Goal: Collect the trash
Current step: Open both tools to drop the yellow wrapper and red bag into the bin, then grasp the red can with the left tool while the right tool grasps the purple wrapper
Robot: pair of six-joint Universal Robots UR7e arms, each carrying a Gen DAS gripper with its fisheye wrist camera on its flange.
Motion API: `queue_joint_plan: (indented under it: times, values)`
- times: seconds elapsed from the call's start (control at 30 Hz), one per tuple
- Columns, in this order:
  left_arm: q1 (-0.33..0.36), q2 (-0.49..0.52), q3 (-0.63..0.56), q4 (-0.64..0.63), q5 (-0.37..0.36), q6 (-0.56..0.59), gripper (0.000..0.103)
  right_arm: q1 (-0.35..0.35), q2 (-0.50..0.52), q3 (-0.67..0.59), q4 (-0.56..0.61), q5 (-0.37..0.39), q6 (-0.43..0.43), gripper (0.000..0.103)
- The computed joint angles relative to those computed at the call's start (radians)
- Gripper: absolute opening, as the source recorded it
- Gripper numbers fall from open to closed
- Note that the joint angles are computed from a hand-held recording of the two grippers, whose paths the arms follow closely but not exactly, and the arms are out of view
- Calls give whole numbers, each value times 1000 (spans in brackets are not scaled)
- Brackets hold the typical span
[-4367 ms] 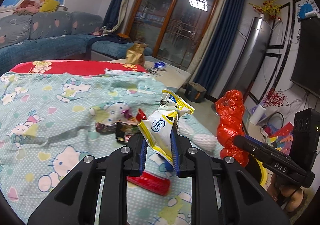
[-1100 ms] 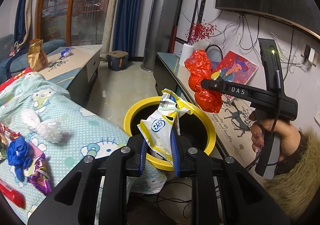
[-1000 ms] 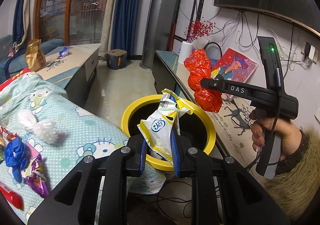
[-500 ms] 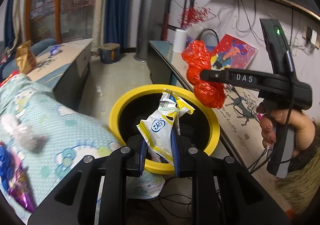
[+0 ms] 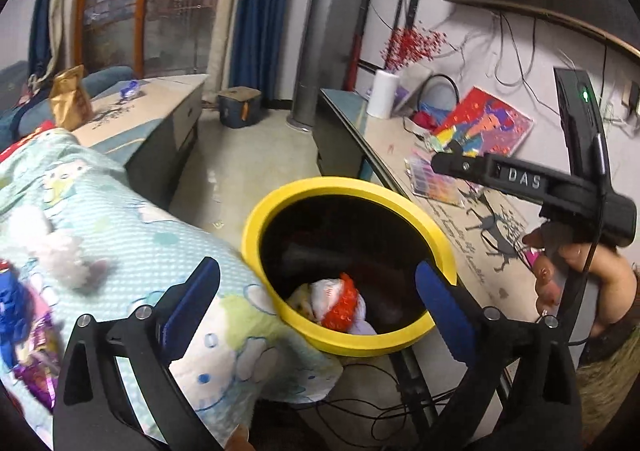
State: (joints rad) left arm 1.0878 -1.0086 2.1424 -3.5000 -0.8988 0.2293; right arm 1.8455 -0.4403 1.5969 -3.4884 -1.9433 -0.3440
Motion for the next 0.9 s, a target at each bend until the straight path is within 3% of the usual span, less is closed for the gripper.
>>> queue_joint_plan:
  times: [0.13,0.9]
  values:
    - [-18,-30,29,-27,49,-14,96,11,2,4,-7,13,-7,70]
    - [-71,-184,138,-246,258,39,96,101,31,18,31,140,-72,70]
